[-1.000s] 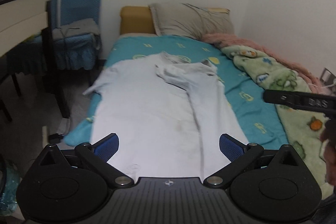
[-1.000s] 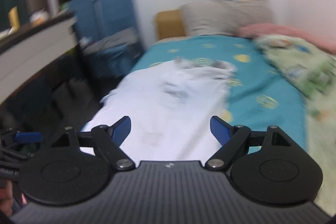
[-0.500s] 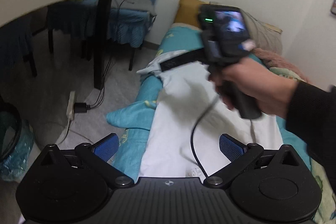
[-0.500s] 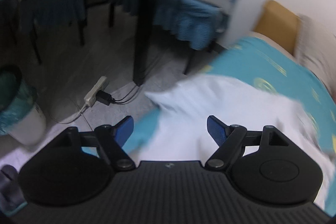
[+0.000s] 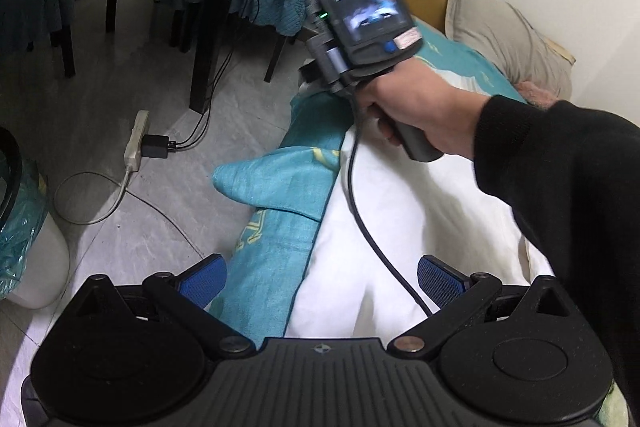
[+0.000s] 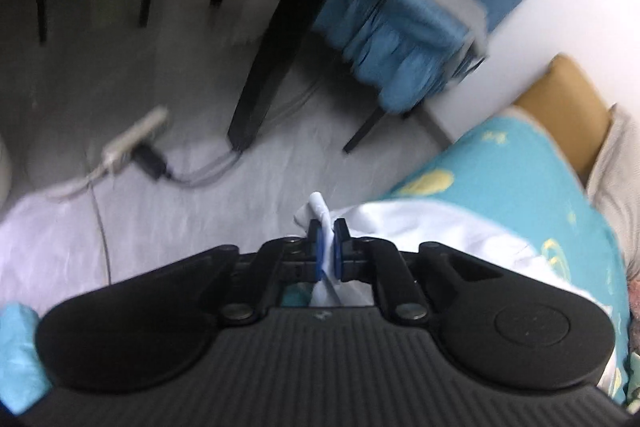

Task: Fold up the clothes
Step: 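Grasp the opposite side of the shirt with the right gripper and fold it over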

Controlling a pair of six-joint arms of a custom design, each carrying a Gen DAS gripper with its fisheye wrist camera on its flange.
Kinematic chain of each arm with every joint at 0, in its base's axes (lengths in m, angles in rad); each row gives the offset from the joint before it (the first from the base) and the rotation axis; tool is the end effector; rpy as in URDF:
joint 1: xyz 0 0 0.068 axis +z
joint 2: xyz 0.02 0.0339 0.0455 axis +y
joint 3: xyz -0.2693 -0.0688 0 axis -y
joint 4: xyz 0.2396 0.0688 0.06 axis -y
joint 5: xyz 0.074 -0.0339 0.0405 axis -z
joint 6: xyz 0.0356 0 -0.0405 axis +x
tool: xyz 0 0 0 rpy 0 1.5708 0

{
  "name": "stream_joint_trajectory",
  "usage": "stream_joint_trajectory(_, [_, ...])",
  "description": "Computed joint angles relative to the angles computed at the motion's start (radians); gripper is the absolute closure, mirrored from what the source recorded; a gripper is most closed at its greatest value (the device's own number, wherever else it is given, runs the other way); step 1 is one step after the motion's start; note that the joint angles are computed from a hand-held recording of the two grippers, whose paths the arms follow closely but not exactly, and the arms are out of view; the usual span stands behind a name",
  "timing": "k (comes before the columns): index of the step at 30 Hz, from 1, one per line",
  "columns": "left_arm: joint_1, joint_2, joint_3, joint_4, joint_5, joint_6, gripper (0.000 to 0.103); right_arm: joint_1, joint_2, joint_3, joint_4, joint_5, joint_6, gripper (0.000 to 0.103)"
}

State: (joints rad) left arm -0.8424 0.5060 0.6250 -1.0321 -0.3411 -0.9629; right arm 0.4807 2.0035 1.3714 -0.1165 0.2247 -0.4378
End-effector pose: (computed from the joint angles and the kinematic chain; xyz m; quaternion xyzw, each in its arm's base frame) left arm 0.0628 -0.0525 0.2469 -0.1109 0.9277 -0.1503 0.3233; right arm 0.3950 0.1970 0.1908 -0.3636 0.8364 -0.0942 0.3992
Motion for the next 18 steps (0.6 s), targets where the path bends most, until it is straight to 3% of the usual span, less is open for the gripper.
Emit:
stream_joint_trajectory(6, [-0.179, 0.027, 0.021, -0.025, -0.163, -0.101, 0.0, -0.1, -0.256, -0.186, 0.191, 0.017, 0.136, 0.097])
stream_joint_trajectory(12, [-0.397, 0.119, 0.059, -0.067, -0.329, -0.234, 0.0, -0.342, -0.487, -0.344, 0.188, 0.03, 0.336, 0.097])
stream_joint_trajectory(14, [-0.444, 0.165, 0.071, -0.075, -0.367, -0.259, 0.0, -0.459, -0.533, -0.394, 0.141, -0.02, 0.402, 0.097])
stream_joint_trajectory(18, [-0.472, 0.235, 0.089, -0.045, -0.379, -0.257, 0.0, -0.711, -0.635, -0.525, 0.08, -0.235, 0.434, 0.094])
